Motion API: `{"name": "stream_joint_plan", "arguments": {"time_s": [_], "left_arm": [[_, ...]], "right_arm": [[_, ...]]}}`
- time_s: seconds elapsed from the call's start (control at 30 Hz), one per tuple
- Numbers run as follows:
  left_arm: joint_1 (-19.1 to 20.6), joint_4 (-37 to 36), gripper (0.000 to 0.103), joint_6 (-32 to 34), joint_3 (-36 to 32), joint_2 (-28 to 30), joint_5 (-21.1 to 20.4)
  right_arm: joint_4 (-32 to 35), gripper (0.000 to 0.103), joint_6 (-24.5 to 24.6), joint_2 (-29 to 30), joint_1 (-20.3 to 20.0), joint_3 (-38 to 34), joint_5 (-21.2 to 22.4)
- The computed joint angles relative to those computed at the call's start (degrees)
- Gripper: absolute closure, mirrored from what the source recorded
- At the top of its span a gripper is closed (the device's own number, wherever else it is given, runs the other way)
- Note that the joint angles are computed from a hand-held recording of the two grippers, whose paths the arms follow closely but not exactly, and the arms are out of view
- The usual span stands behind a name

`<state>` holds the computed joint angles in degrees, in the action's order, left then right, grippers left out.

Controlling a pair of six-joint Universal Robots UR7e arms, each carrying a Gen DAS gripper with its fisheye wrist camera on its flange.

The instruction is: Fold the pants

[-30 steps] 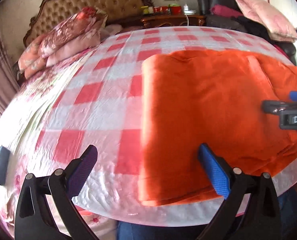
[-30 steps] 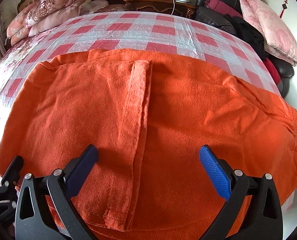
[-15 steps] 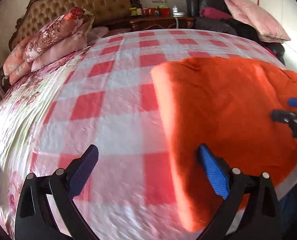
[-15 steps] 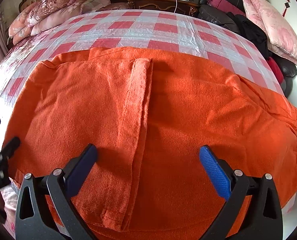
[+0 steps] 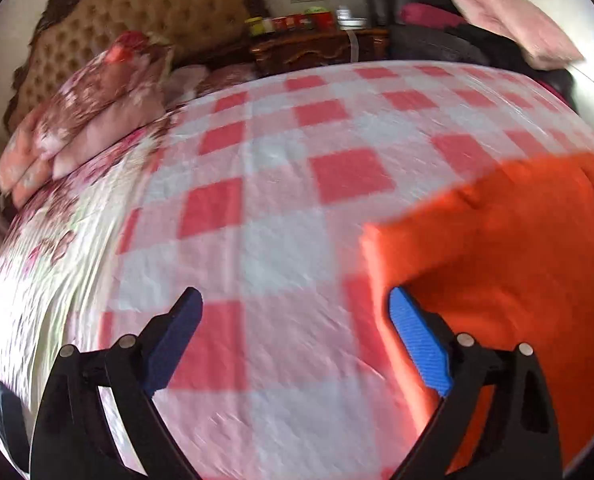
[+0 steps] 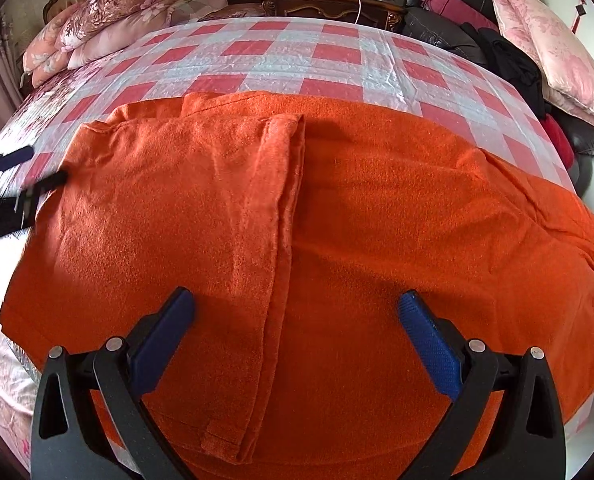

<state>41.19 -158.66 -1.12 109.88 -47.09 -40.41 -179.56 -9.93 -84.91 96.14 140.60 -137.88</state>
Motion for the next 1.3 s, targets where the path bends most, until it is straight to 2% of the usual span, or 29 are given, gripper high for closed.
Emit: {"name": "stream_joint_plan", "arguments": {"time_s": [0.03, 0.1, 0.13, 0.17, 0.2, 0.23, 0.3, 0.37, 0.4, 0.43, 0.5, 0.57, 0.7, 0.77, 0.8, 0.9, 0.97, 1.0, 1.03, 1.1, 1.17, 1.2, 1.23, 1.3], "left_arm": [[0.61, 0.02, 0.017, 0.21, -1.28, 0.19, -0.20], [1.36, -0.93, 0.016, 1.95, -1.87, -1.15, -6.76], [1.56, 1.22, 0.015, 2.62, -2.55, -1.22, -9.00], [1.59, 3.78, 0.015, 3.79, -3.50, -0.50, -8.84], [1.69, 4.33, 0.014, 5.75, -4.28, 1.14, -6.29], [1.51, 2.48, 0.006, 6.58, -4.54, 2.18, -4.36], [2.74, 3.36, 0.005, 3.61, -7.13, 3.22, -4.05], [2.19, 0.84, 0.009, 1.88, -8.10, 4.61, 1.69], [1.95, 0.30, 0.009, 1.36, -8.01, 4.53, 2.80], [1.61, 0.08, 0.009, -0.37, -7.18, 3.49, 1.51], [0.89, 1.07, 0.009, -3.78, -4.19, 0.62, -3.28], [-1.40, 1.20, 0.008, -4.02, 0.17, -1.10, -3.51], [-9.08, 1.28, 0.008, -6.32, 14.42, -6.27, 3.56], [-11.61, 0.33, 0.007, -8.70, 20.28, -9.90, 4.79], [-13.04, 1.36, 0.007, -11.25, 23.32, -12.41, 5.96], [-15.05, 11.26, 0.006, -20.21, 27.12, -18.30, 9.06], [-15.48, 12.97, 0.006, -25.18, 28.57, -22.25, 7.98], [-15.77, 10.55, 0.006, -25.84, 29.49, -23.83, 6.60], [-16.15, 8.11, 0.006, -26.48, 30.06, -24.45, 5.95], [-16.69, 2.05, 0.008, -27.35, 30.32, -23.34, 4.46], [-16.69, -6.77, 0.024, -25.19, 30.14, -20.73, -0.57], [-16.27, -10.33, 0.027, -24.09, 29.55, -19.02, -3.61], [-15.97, -11.49, 0.032, -24.07, 28.80, -17.29, -4.36], [-15.61, -8.94, 0.040, -26.31, 27.07, -14.41, -4.33]], "right_arm": [[-0.04, 0.005, -0.06, -0.04, -0.02, 0.02, 0.06], [0.24, 0.005, 0.00, -0.08, -0.01, -0.03, 0.01], [0.45, 0.005, 0.00, -0.14, -0.02, -0.06, 0.06], [0.63, 0.005, 0.05, -0.23, -0.10, -0.07, 0.21], [0.77, 0.005, 0.13, -0.30, -0.15, -0.08, 0.32], [1.15, 0.005, 0.13, -0.37, -0.20, -0.20, 0.41], [1.99, 0.005, 0.26, -0.48, -0.14, -0.45, 0.34], [1.94, 0.005, 0.19, -0.56, -0.21, -0.42, 0.49], [1.71, 0.005, 0.22, -0.51, -0.17, -0.36, 0.44], [1.61, 0.005, 0.17, -0.45, -0.16, -0.37, 0.38], [1.00, 0.005, -0.02, -0.15, 0.06, -0.31, -0.08], [0.65, 0.005, -0.31, 0.06, 0.22, -0.31, -0.35], [-0.17, 0.005, -0.90, 0.21, 0.22, -0.19, -0.41], [-0.58, 0.005, -1.12, 0.23, 0.22, -0.06, -0.38], [-0.54, 0.005, -1.09, 0.26, 0.23, -0.11, -0.47], [1.52, 0.005, -0.78, 0.39, 0.69, -1.00, -1.55], [2.51, 0.005, 1.40, 2.86, 3.37, -2.88, -8.37], [-0.60, 0.005, -0.25, 4.06, 5.56, -3.69, -10.00], [-4.20, 0.005, -2.64, 5.00, 6.60, -3.92, -9.24], [-5.63, 0.005, -4.93, 6.09, 8.85, -5.67, -5.44], [-4.60, 0.005, -5.16, 7.12, 9.04, -7.19, -1.18], [-4.49, 0.006, -5.53, 8.04, 8.77, -7.93, 0.75], [-3.64, 0.009, -5.91, 9.58, 8.48, -9.08, 1.56], [-4.24, 0.009, -7.86, 12.34, 7.65, -10.53, 2.02]]}}
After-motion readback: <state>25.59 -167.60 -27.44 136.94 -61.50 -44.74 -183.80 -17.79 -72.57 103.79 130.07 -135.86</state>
